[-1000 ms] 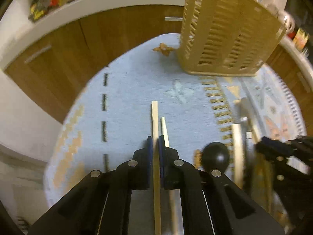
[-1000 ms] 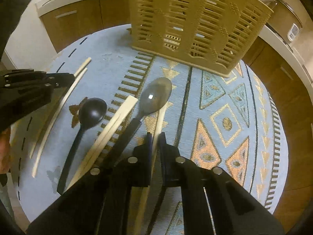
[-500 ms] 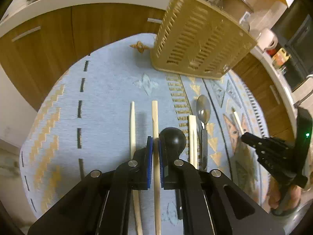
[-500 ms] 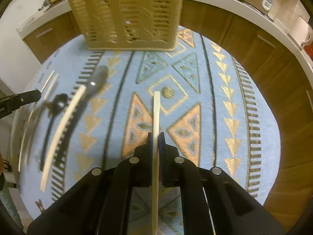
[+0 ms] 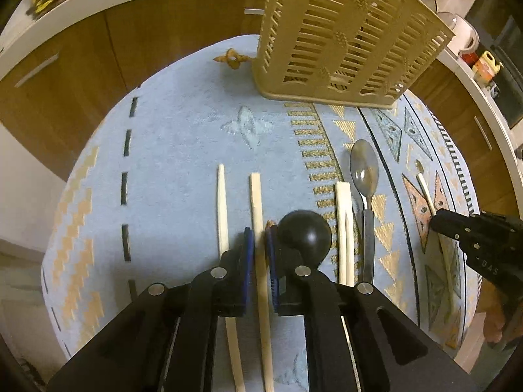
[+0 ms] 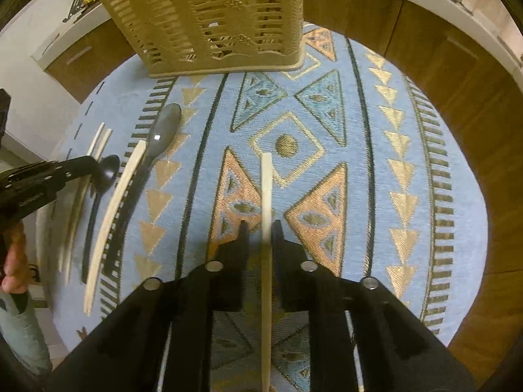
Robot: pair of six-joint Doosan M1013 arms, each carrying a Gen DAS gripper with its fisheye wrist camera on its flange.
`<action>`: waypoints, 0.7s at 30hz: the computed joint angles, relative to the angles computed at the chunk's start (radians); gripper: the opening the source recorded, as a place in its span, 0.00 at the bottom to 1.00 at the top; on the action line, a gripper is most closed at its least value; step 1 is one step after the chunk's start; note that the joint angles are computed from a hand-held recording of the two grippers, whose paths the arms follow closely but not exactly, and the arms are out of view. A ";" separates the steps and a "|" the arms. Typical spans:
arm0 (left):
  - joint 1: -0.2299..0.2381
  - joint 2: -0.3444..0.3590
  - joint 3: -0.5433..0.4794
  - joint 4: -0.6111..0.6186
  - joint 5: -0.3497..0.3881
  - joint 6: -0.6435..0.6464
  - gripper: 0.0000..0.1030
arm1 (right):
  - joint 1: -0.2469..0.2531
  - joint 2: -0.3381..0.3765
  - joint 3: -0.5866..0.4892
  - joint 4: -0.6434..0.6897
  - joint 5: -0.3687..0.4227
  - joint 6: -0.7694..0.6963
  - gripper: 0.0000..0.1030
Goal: Organize utensils
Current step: 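Lift both held wooden chopsticks up toward the tan basket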
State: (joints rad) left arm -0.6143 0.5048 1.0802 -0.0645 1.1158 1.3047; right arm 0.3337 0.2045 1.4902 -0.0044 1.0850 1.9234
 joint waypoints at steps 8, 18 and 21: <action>-0.009 0.048 -0.082 0.043 0.067 0.045 0.12 | -0.004 0.052 -0.071 -0.022 0.043 -0.033 0.16; -0.024 -0.041 0.036 0.094 -0.175 -0.002 0.03 | 0.008 -0.034 0.002 -0.032 -0.132 -0.053 0.04; -0.023 -0.092 0.077 0.097 -0.302 -0.016 0.03 | 0.001 -0.093 0.044 -0.015 -0.234 -0.062 0.04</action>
